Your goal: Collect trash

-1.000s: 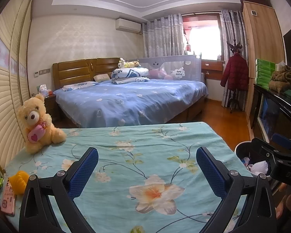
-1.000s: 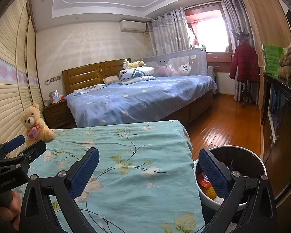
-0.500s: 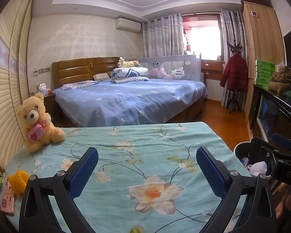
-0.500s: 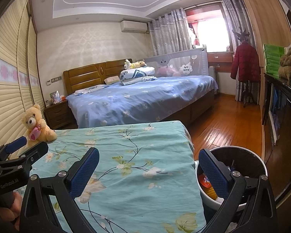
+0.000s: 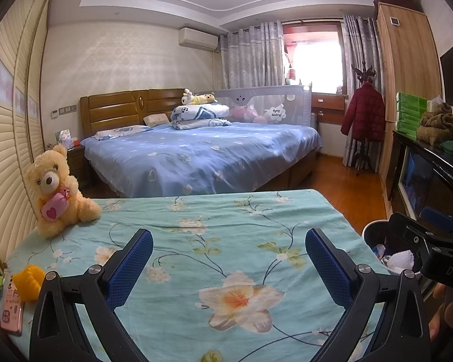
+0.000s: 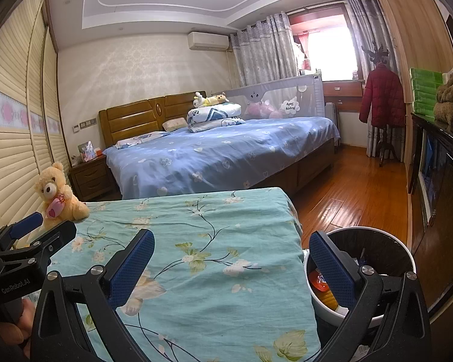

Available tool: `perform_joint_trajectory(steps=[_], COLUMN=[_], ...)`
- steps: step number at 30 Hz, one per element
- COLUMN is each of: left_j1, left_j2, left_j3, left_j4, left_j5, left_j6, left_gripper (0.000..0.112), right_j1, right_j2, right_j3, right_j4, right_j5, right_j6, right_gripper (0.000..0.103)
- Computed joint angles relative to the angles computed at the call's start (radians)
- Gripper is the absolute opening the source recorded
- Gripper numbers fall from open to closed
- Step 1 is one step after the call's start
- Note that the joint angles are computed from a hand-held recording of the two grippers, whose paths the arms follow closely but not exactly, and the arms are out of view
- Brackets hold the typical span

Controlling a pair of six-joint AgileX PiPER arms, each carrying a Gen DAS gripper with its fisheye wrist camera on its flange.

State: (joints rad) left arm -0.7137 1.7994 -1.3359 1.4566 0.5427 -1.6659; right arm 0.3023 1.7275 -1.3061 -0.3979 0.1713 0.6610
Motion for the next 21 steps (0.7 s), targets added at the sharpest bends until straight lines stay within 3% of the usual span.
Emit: perform_joint_trajectory(steps=[21], left_j1=[0.0], left_j2=[-0.001], left_j3=[0.001], left_j4=[0.0], left_j5=[0.001], left_j6=[0.003], left_gripper=[0.102], right_j1=[0.002], right_j2=[0.0], right_j3=[-0.003], right_j4=[0.009], right_j5=[0.003], right_j6=[-0.006], right_gripper=[0.103])
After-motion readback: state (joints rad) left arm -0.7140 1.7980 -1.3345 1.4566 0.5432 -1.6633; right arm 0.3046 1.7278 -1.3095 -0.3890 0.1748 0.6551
